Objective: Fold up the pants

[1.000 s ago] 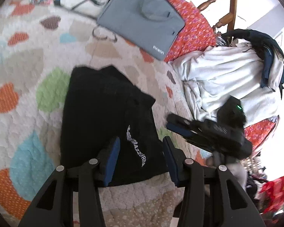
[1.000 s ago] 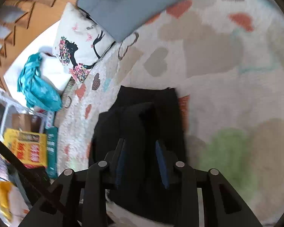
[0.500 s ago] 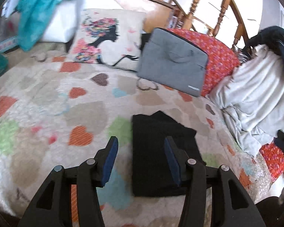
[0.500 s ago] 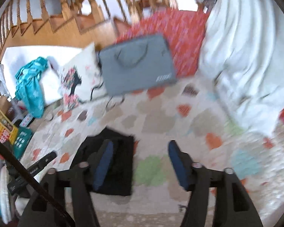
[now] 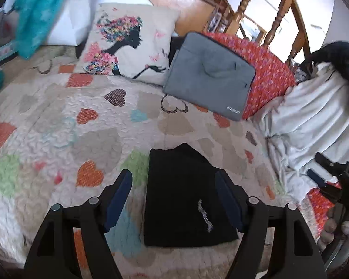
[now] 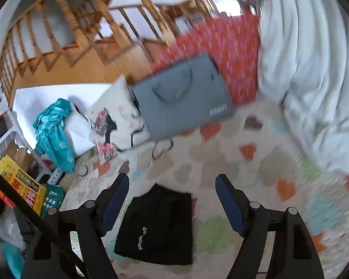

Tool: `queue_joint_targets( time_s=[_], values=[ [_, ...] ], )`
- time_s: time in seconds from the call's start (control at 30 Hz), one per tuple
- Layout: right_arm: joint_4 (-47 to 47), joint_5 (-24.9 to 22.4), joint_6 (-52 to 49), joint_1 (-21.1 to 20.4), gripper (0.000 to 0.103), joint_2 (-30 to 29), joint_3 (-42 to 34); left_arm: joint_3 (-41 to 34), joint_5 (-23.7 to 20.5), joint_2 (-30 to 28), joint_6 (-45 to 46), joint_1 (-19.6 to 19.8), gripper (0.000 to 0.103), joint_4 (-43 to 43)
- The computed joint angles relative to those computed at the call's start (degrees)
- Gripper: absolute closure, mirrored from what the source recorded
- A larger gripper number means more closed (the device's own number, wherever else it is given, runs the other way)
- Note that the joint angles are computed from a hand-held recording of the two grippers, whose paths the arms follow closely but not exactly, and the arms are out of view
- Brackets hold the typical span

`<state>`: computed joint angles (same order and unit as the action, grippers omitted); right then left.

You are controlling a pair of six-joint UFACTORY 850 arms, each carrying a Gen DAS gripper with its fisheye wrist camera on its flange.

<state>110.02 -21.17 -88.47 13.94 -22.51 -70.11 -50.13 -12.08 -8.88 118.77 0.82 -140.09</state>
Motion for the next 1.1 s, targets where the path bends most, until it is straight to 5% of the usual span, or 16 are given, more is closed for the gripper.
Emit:
queue_joint_targets(
  time_s=[0.1, 0.23, 0.33, 0.47, 0.6, 0.7, 0.93, 1.0, 1.1],
  values=[
    [-16.15, -3.51, 17.99, -0.08, 0.023, -9.22, -8.0, -5.01, -0.22, -6.42, -16.44, 1.26, 0.03, 16.42],
    [-34.01, -9.91, 40.34, 0.06, 0.023, -20.24, -18.62, -11.91, -6.02, -15.14, -40.42, 3.96, 0.03, 39.11],
    [-35.48, -12.17, 42.76, 0.06, 0.023, -24.29, -21.35, -17.12, -10.06, -20.41, -54.93, 5.36, 0.03, 52.82],
    [-40.14, -15.93, 45.39, 0.21, 0.023, -29.25, -26.61, -19.74, -16.8, -25.01, -52.49, 6.88, 0.03, 52.17],
    [-35.61, -22.12, 43.13, 0.04, 0.023, -33.56, -30.35, -21.01, -25.05, -28.07, -51.4, 8.43, 0.03, 48.83],
    [-30.75, -22.05, 38.11, 0.27, 0.022, -34.1, -29.93, -22.56, -28.43, -29.31, -50.88, 8.41, 0.03, 50.26],
    [-26.35, -23.65, 32.15, 1.12, 0.022, -34.96, -30.19, -23.3, -26.89, -29.26, -49.27, 6.31, 0.02, 52.38],
    [-26.62, -25.13, 32.37, 1.39, 0.026, -35.41, -30.9, -23.3, -26.02, -28.89, -51.12, 6.06, 0.032, 53.46],
    [-27.24, -28.67, 34.4, 1.38, 0.057, -36.53, -32.1, -22.63, -24.19, -27.86, -51.75, 5.47, 0.053, 54.4]
  ],
)
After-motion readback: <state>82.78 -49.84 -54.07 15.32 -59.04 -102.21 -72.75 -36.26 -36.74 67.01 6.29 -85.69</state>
